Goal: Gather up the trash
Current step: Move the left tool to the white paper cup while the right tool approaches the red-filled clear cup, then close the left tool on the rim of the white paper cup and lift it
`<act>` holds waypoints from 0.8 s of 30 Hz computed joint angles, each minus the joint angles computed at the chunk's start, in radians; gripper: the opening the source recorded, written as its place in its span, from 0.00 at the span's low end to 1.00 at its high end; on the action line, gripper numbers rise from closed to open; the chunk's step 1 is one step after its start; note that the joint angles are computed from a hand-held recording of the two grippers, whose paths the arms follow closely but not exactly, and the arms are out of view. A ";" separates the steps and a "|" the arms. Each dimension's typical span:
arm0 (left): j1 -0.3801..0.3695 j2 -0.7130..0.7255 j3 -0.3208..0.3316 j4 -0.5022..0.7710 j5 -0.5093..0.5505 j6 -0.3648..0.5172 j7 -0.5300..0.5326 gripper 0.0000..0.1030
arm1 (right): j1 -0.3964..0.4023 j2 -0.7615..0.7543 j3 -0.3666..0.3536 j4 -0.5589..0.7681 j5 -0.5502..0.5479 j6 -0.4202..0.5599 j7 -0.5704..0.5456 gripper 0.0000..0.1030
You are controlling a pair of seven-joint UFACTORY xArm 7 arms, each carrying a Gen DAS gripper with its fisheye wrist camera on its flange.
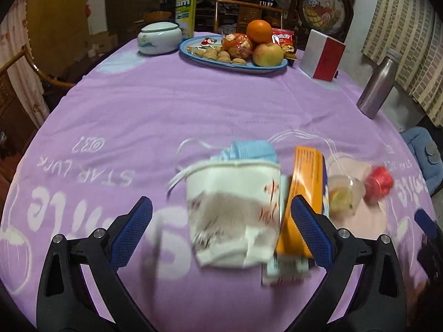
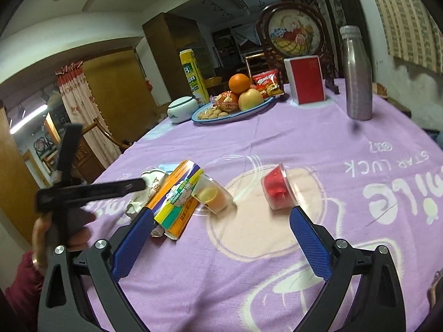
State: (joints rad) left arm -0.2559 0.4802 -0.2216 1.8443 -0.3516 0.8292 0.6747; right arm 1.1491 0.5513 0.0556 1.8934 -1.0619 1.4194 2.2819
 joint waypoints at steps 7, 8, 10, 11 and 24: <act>-0.048 0.112 0.028 0.130 0.098 0.057 -0.070 0.94 | -0.050 -0.081 0.028 -0.154 -0.022 -0.145 0.159 0.94; -0.046 0.117 0.030 0.136 0.106 0.060 -0.069 0.94 | -0.054 -0.084 0.032 -0.161 -0.027 -0.147 0.172 0.94; -0.023 0.117 0.034 0.127 0.101 0.012 -0.061 0.94 | -0.053 -0.088 0.038 -0.173 -0.045 -0.148 0.200 0.94; -0.010 0.114 0.037 0.121 0.094 -0.014 -0.069 0.94 | -0.055 -0.089 0.042 -0.175 -0.050 -0.149 0.207 0.94; 0.077 0.129 0.002 0.156 -0.025 0.092 -0.095 0.93 | -0.070 -0.096 0.058 -0.195 -0.068 -0.163 0.257 0.94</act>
State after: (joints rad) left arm -0.1788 0.6095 -0.2199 2.0001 -0.3769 0.9216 0.5796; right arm 1.0795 0.4552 0.1133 1.6988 -1.1302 1.2569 2.5390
